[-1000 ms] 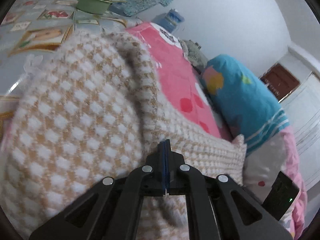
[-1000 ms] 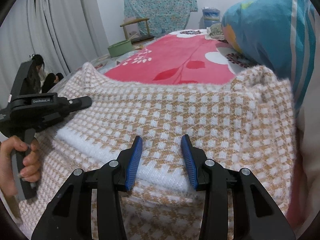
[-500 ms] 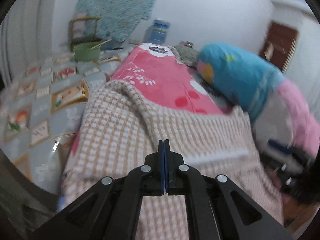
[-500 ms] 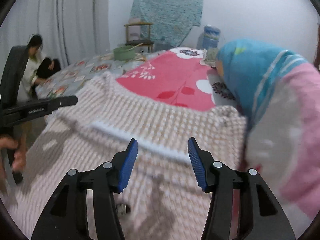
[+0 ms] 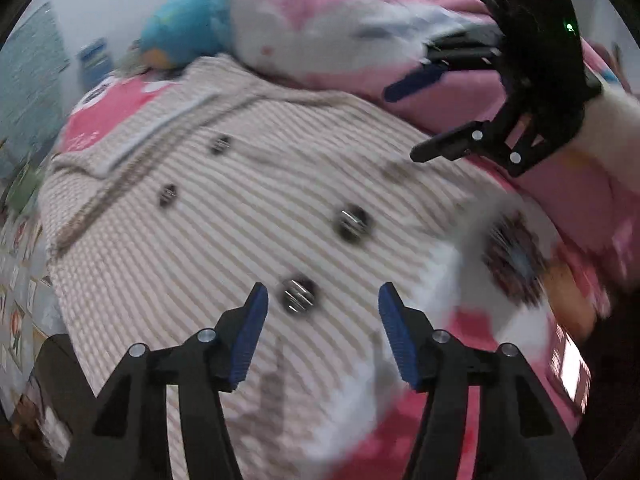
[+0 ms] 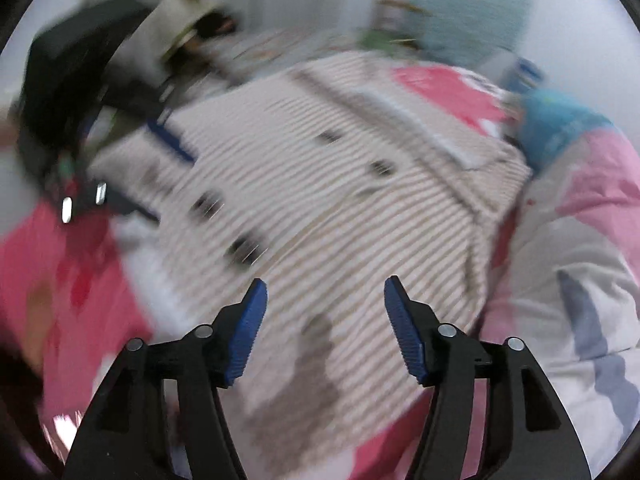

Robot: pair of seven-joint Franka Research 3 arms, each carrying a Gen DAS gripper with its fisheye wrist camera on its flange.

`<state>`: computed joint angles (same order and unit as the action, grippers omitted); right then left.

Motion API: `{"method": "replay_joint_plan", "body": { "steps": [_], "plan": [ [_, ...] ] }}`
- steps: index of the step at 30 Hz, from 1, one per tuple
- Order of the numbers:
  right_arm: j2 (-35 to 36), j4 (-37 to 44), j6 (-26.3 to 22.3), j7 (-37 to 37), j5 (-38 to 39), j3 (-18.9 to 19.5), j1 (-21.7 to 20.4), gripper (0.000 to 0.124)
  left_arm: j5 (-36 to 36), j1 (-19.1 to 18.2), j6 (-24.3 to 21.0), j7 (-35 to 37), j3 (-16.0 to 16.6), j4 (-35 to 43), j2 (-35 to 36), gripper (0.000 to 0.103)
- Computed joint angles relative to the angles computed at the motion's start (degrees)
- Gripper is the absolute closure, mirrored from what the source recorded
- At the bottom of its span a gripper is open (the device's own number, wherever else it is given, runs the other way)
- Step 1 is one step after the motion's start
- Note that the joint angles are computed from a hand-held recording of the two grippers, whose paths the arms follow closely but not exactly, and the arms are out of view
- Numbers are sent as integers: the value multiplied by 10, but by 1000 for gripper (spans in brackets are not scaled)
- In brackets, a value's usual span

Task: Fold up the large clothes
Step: 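Move both tools open over the coat buttons toward the coat front, then grasp the coat front edge with both tools and lift it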

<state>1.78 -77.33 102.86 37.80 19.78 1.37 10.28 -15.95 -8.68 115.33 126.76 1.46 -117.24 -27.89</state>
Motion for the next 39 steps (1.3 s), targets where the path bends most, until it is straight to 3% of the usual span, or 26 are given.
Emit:
{"method": "replay_joint_plan", "body": {
  "steps": [3,6,7,9,11,14,15,18,21,22,25,30,34,39],
  "plan": [
    [-50,-57,-29,-59,-29,6,8,53,2,-4,-50,-5,-3,-17,-22,40],
    [-91,-115,-33,-96,-57,10,16,43,29,-3,-55,0,-12,-52,-45,40],
    [-110,-149,-15,-107,-76,14,19,40,34,-3,-48,2,-11,-67,-53,39],
    [-155,-239,73,-95,-154,31,19,40,52,0,-35,1,-13,-89,-64,39],
    [-157,-264,88,-54,-215,43,12,41,84,4,-14,4,-18,-116,-81,39],
    [-118,-207,18,-4,-191,26,9,62,106,8,1,4,-8,-146,-111,39],
    [-103,-185,17,26,-182,21,5,85,116,13,3,-1,-5,-152,-121,39],
    [-62,-117,-15,77,-124,3,-1,113,158,34,12,-21,-6,-170,-150,39],
    [-61,-112,21,118,-96,0,-2,119,206,63,18,-48,-1,-191,-181,40],
    [-68,-125,46,126,-95,2,-1,120,211,68,16,-56,4,-194,-188,48],
    [-95,-168,111,144,-85,3,1,120,218,83,29,-91,16,-215,-226,58],
    [-101,-162,133,173,-43,-7,-3,120,195,70,74,-140,27,-226,-256,92],
    [-68,-105,99,254,56,-24,-12,120,130,53,141,-198,61,-179,-194,94],
    [-33,-84,195,270,42,-7,-6,120,79,41,216,-220,77,-100,-79,94]
  ]
}}
